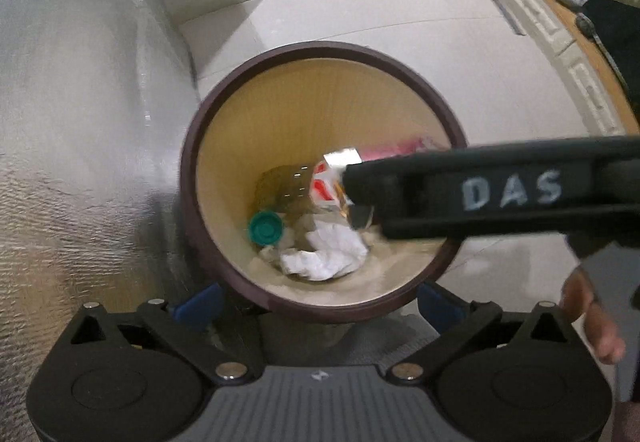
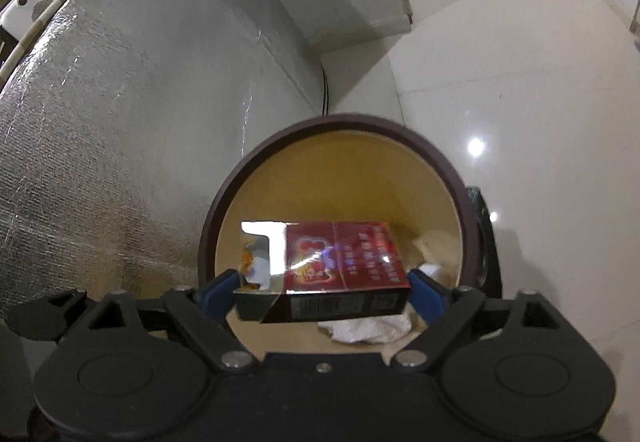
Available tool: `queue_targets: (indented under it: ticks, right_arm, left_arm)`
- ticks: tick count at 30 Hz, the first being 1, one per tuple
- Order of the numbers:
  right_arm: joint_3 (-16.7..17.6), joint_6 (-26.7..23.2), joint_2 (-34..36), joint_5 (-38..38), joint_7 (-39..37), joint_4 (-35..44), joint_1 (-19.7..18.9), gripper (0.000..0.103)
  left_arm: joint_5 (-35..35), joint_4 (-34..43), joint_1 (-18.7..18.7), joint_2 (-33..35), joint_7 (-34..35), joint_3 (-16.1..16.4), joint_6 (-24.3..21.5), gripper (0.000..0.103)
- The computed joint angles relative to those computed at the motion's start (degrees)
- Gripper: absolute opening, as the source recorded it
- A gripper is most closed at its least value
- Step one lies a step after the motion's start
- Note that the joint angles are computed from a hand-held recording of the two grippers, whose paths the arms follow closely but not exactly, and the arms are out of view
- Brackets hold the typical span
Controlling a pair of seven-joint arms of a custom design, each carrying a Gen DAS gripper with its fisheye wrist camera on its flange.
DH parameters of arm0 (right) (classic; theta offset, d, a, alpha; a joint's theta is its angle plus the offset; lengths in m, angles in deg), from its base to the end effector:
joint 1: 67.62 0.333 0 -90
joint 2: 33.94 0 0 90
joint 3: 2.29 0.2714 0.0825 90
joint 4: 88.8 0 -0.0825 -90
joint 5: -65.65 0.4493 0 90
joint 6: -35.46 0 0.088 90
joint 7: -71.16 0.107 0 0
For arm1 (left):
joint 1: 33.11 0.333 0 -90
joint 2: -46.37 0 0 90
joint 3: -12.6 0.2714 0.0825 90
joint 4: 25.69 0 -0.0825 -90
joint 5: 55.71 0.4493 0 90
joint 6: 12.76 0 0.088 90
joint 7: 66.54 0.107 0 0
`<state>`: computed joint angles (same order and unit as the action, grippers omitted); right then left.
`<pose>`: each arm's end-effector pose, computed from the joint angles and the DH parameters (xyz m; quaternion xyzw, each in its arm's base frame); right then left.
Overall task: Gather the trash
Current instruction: 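Open the right tool to drop the red box while the left drops the tissue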
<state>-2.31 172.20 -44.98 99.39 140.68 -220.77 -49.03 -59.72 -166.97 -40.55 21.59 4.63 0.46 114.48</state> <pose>0.5400 0.1868 0.3774 -0.7774 0.5720 0.0626 0.2540 0.4784 -0.1680 0.3939 -0.7165 0.6916 -0.0743 0.0528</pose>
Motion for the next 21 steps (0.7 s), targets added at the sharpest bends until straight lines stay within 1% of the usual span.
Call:
queue_targets:
  ticks: [3, 6, 13, 21]
  right_arm:
    - [-0.07, -0.67, -0.02, 0.22, 1.38, -0.11, -0.25, 0.103]
    - [0.08, -0.43, -0.77, -1.43, 2.56, -0.77, -0.54, 0.103]
    - [-0.92, -1.21, -3.85, -2.29, 1.62, -2.79, -0.37, 0.103]
    - [-1.54, -0.36, -5.95, -3.33, 1.75, -4.39, 0.2, 0.103]
  left_arm:
    - [-1.37, -0.44, -0.45, -0.55, 0.6, 0.49, -0.03, 0.103]
    - [-1.06, -0.73, -0.53, -1.08, 0.64, 0.05, -0.06, 0.103]
    - [-1.05, -1.58, -0.73, -1.94, 0.28, -0.23, 0.37, 0.103]
    - [-1.45, -2.57, -0.55, -3.5, -1.24, -0.11, 1.44, 0.103]
